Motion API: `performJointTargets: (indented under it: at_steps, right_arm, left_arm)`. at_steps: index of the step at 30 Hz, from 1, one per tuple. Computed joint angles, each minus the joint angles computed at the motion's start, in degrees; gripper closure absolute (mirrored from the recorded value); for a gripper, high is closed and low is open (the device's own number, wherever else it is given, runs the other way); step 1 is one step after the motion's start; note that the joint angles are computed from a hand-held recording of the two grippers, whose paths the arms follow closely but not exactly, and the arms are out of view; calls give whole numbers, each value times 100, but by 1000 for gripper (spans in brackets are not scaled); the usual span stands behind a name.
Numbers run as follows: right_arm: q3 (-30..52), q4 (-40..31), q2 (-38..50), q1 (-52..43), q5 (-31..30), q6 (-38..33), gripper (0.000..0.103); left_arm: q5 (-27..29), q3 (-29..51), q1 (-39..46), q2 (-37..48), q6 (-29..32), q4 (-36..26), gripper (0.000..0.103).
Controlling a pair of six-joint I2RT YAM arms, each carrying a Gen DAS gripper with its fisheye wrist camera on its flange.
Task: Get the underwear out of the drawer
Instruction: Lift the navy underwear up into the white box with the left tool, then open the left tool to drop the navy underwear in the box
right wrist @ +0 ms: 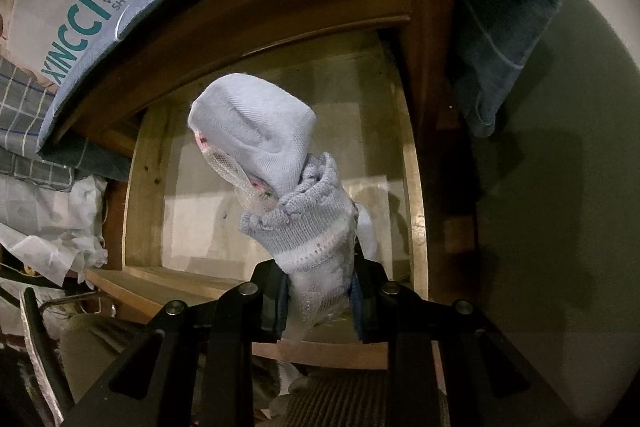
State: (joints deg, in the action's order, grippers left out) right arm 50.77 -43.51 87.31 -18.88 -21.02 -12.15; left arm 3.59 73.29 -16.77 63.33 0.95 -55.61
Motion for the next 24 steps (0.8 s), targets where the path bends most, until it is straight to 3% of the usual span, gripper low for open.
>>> performJointTargets:
  at_steps: [15,24]
  right_arm:
    - [-105,148,-61,268,236,154,81]
    - [-86,140,-7,238,188,122,81]
  left_arm:
    - [-672,3682,450,2618,-564,-771,81]
    - [-1139,4457,134,3749,-777,-904,81]
